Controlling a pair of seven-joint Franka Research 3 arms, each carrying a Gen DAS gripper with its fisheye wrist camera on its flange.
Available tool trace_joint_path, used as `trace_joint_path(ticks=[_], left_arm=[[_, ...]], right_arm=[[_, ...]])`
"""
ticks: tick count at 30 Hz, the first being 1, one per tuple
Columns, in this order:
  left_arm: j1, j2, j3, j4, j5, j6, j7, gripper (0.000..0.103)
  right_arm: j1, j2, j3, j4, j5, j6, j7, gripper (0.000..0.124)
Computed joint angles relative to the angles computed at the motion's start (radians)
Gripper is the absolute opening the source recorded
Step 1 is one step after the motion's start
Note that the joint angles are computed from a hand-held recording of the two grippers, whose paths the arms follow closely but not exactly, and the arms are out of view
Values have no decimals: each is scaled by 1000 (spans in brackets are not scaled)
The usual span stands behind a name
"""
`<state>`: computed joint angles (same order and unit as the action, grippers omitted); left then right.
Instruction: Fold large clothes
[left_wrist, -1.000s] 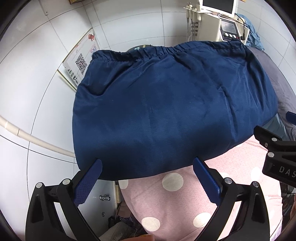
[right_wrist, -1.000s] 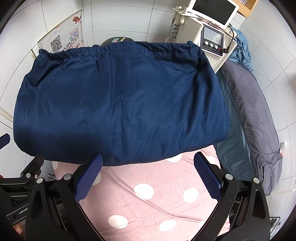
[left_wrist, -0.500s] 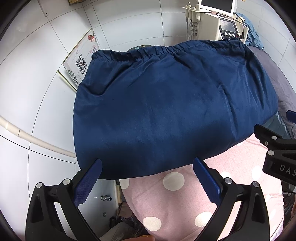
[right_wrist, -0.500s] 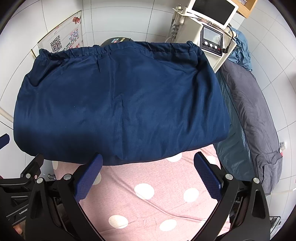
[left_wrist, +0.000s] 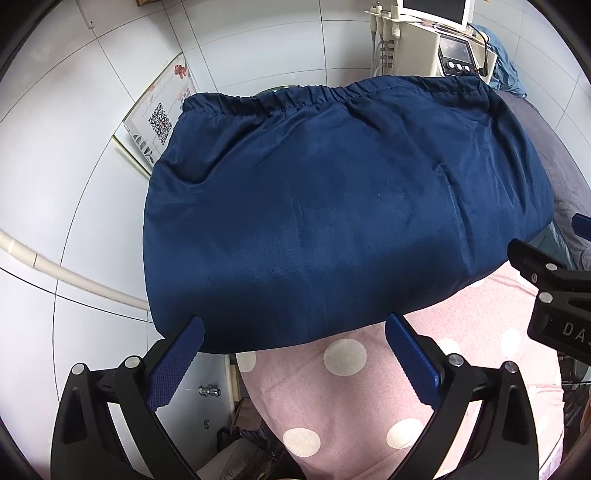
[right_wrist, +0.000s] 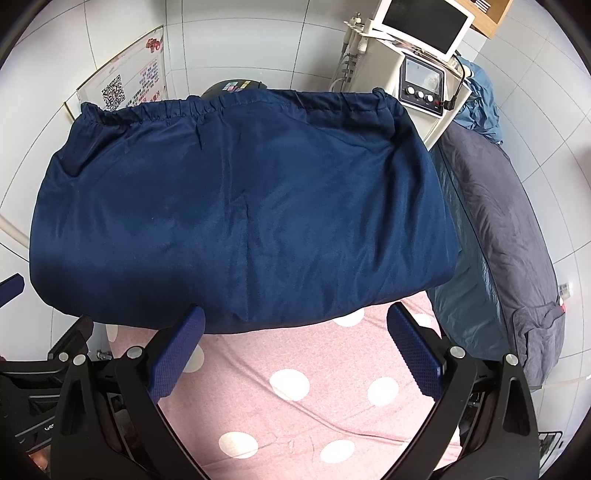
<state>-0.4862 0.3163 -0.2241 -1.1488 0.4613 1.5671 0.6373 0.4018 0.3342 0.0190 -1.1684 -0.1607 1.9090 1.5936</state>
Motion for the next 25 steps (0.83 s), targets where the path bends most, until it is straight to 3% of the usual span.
trace_joint_path(ticks=[12, 25], left_arm=[[-24, -12, 2, -25, 64, 14, -11, 97], [-11, -6, -2, -11, 21, 14, 3, 97]], right_arm=[[4, 9, -3, 9, -6, -2, 4, 97], [3, 12, -3, 10, -4, 3, 9, 97]])
